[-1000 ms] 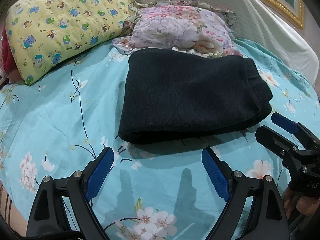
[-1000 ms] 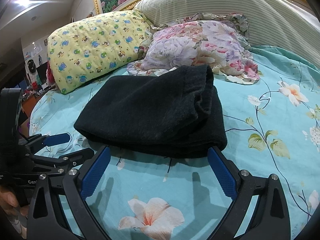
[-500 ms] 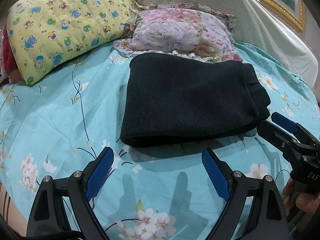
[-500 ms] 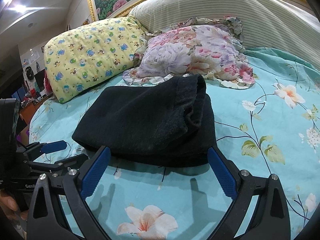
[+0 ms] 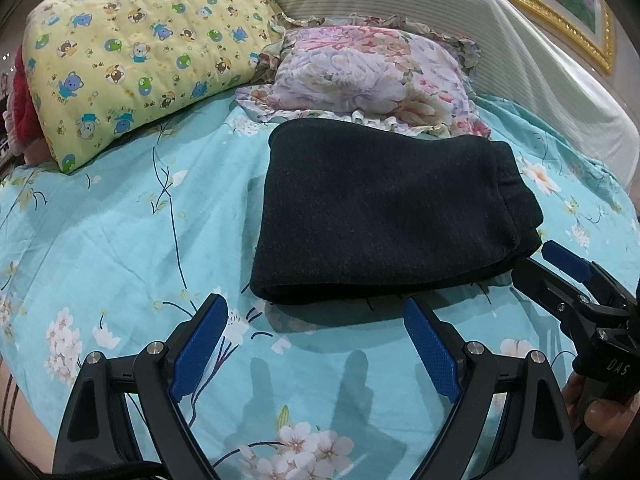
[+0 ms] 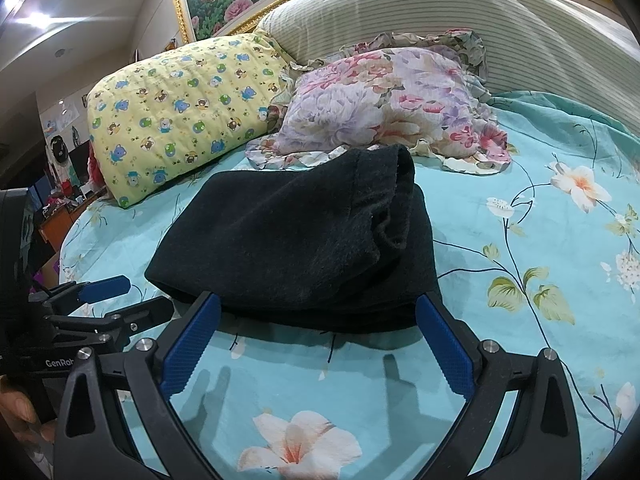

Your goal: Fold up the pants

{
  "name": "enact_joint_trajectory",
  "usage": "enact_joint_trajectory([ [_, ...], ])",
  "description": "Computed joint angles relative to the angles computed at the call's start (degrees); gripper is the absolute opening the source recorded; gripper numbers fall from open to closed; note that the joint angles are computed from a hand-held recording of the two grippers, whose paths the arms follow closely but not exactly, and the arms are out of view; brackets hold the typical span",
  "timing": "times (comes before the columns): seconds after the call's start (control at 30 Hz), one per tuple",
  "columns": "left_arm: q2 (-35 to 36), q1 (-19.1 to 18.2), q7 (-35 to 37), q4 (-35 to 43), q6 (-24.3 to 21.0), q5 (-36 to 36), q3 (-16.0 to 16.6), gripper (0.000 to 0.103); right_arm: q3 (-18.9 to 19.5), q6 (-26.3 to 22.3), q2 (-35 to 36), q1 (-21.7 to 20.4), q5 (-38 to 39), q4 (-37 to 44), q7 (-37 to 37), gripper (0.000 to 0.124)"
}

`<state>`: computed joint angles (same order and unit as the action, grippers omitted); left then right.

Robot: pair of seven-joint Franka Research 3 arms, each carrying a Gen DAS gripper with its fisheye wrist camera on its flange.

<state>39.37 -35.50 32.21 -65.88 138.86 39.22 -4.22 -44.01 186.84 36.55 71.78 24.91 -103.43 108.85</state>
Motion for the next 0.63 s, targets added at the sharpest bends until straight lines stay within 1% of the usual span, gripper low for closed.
enact_joint_trajectory([
  [0.53, 1.1, -0.3, 1.4, 2.2, 0.3, -0.5, 0.3, 0.09, 0.1, 0.3, 0.0, -0.1, 1.0, 0.2, -0.5, 0.099],
  [0.57, 1.1, -0.3, 1.5, 2.3, 0.2, -0.6, 0.2, 0.09, 0.6, 0.5, -0.2, -0.5, 0.8, 0.1, -0.7, 0.099],
  [0.63, 1.2, -0.3, 1.7, 2.5, 0.0, -0.9, 0.2, 0.09, 0.2, 0.4, 0.0, -0.3, 1.1, 0.2, -0.7, 0.099],
])
